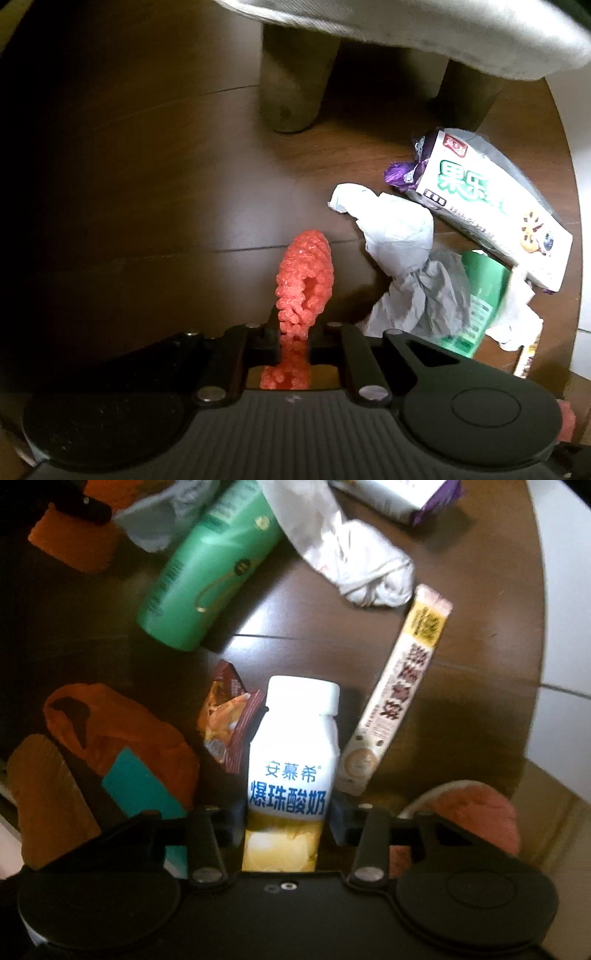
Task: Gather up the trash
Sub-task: 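Grasp the orange mesh sleeve with the left tool while the right tool grasps the white yogurt bottle, then lift both items and carry them over the green wastebasket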
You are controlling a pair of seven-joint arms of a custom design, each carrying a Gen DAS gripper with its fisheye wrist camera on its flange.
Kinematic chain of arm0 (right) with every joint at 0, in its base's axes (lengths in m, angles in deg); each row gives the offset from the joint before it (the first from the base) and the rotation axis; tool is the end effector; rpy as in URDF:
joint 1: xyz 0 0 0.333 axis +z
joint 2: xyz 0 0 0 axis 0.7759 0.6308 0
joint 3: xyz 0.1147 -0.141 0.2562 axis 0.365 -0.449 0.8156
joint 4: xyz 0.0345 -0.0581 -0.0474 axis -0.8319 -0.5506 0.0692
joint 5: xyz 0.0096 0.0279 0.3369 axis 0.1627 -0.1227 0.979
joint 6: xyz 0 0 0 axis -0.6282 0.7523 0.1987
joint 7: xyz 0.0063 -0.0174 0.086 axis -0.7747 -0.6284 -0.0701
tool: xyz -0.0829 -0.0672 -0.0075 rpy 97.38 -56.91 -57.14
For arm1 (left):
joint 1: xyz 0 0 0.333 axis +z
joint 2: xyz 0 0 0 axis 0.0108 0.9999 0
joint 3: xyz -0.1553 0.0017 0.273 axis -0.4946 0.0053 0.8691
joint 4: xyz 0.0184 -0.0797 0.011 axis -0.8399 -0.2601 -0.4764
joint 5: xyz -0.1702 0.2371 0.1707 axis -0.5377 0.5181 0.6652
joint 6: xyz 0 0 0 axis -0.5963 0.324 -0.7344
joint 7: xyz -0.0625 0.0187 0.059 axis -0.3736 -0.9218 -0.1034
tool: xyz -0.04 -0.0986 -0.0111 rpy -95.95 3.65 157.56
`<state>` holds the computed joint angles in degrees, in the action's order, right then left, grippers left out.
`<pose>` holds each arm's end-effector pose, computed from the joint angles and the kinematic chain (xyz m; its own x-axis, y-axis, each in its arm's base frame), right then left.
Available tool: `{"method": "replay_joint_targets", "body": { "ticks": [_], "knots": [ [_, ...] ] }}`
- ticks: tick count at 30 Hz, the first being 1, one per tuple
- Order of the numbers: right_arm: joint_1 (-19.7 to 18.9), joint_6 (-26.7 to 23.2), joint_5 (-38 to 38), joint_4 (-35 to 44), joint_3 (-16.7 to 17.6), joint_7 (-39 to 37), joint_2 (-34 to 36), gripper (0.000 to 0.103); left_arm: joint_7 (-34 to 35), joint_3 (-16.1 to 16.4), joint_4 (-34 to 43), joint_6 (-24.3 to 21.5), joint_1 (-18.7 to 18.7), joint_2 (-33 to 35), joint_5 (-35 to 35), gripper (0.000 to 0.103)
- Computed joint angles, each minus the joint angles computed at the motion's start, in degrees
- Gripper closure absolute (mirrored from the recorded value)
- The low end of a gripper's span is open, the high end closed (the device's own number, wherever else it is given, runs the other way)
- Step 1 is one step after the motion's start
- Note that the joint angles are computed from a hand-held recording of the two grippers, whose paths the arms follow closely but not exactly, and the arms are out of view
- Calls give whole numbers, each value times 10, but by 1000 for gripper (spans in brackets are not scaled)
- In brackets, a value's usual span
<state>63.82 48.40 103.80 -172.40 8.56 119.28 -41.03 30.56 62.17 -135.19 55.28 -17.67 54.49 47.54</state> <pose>0.3684 0.1040 0.3222 -0.1711 -0.9685 -0.1812 -0.9619 0.1244 0.2435 0.5246 -0.2892 0.3408 -0.3524 -0.9355 -0.0245 -0.9356 0.3515 0.0331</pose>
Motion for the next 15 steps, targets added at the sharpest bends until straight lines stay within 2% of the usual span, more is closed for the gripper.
{"method": "replay_joint_targets", "body": {
  "ticks": [9, 15],
  "knots": [
    [-3, -58, -61, 57, 4, 52, -117, 62, 11, -7, -19, -54, 23, -106, -42, 93],
    [-6, -107, -91, 120, 9, 105, -192, 62, 8, -12, 11, -109, 23, -175, -48, 93]
  ]
}}
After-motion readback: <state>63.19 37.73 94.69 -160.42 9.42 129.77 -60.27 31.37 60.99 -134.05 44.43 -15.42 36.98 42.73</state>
